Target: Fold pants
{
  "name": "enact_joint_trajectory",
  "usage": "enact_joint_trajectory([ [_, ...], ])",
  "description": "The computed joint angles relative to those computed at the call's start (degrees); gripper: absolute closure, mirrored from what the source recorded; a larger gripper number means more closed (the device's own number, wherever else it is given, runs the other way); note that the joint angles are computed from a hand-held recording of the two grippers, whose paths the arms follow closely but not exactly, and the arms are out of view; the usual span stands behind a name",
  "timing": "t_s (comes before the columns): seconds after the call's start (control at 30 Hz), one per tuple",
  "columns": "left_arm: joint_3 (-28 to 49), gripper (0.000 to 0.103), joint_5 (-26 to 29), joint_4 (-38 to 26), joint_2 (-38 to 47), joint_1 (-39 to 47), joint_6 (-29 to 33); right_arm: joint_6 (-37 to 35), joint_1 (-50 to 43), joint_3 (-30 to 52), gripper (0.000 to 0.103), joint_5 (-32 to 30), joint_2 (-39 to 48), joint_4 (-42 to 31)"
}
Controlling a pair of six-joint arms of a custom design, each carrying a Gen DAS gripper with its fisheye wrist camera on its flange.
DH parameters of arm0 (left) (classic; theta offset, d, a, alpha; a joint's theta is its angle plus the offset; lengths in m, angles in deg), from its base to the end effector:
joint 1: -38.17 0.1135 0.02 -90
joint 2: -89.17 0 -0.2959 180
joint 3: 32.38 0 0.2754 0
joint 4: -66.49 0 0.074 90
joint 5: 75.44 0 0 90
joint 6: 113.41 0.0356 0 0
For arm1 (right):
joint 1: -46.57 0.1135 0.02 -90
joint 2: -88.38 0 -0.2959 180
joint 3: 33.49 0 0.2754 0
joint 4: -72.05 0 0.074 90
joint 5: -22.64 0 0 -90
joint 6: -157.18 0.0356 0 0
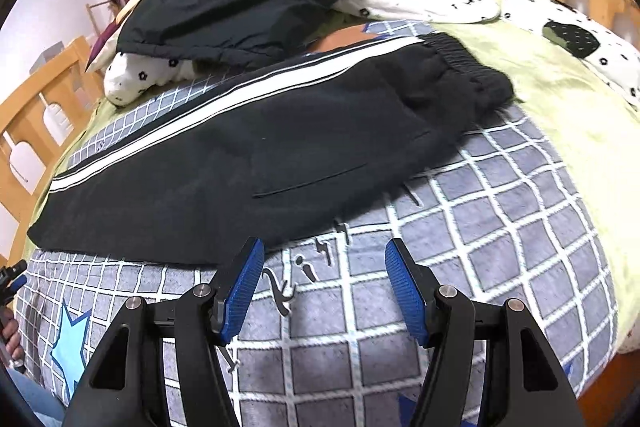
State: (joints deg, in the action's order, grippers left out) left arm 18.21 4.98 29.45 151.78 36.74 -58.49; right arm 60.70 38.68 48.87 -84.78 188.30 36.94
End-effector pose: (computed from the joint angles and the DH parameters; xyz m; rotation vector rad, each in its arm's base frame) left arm 0.2248 0.0003 0.2365 -0.7703 2.2868 -0.0901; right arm 0.3967 -0.0442 0.2360 -0.0965 2.4486 0.2686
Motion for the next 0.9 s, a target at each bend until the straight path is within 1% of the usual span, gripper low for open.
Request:
enact_joint_trajectory([
  [0.13, 0.6, 0.024, 0.2, -0.3, 0.8, -0.1, -0.6, -1.0, -0.3, -2.3, 0.041, 0.5, -2.3, 2.0],
  [0.23, 0.3, 0.024, 1.1, 1.2, 1.9, 0.3, -1.5, 0.1, 0.2, -3.6, 0.041, 3.0, -2.8, 5.4],
  [0.3, 0.5, 0.024, 3.0, 2.7, 4.1, 1.4, -1.5, 0.7, 0.1, -1.4, 0.041, 1.8, -1.0, 3.9],
  [0.4, 1.0, 0.024, 8.1, 5.7, 8.2, 3.7, 0.0, 2.9, -0.6, 4.4, 0.041, -2.2, 4.3, -0.4],
  [0.47, 1.6, 0.024, 11.7, 8.1, 11.4, 5.5, 0.0, 5.2, -0.6, 6.0, 0.041, -3.7, 6.6, 0.5],
  [0.53, 1.5, 0.024, 14.6, 11.3, 13.7, 7.2, -1.1, 7.7, -0.2, 8.1, 0.04, -4.7, 9.4, 1.5],
  [0.63, 2.6, 0.025, 21.5, 16.0, 19.1, 11.0, -3.3, 10.7, 0.5, 12.1, 0.04, -5.4, 14.1, 1.4],
  [0.73, 2.8, 0.026, 25.2, 21.0, 22.5, 13.5, -6.0, 13.5, 1.3, 16.8, 0.04, -5.7, 18.7, -0.2],
  [0.8, 3.2, 0.031, 26.8, 24.3, 24.6, 15.0, -8.5, 15.9, 1.7, 18.2, 0.04, -6.2, 20.6, 1.3],
  [0.87, 4.4, 0.04, 27.8, 26.7, 27.0, 16.4, -11.3, 17.8, 2.0, 20.1, 0.04, -6.2, 22.3, 2.7],
  [0.9, 5.2, 0.044, 27.9, 27.0, 28.0, 16.8, -12.0, 18.7, 2.3, 21.4, 0.044, -6.1, 23.4, 3.2],
])
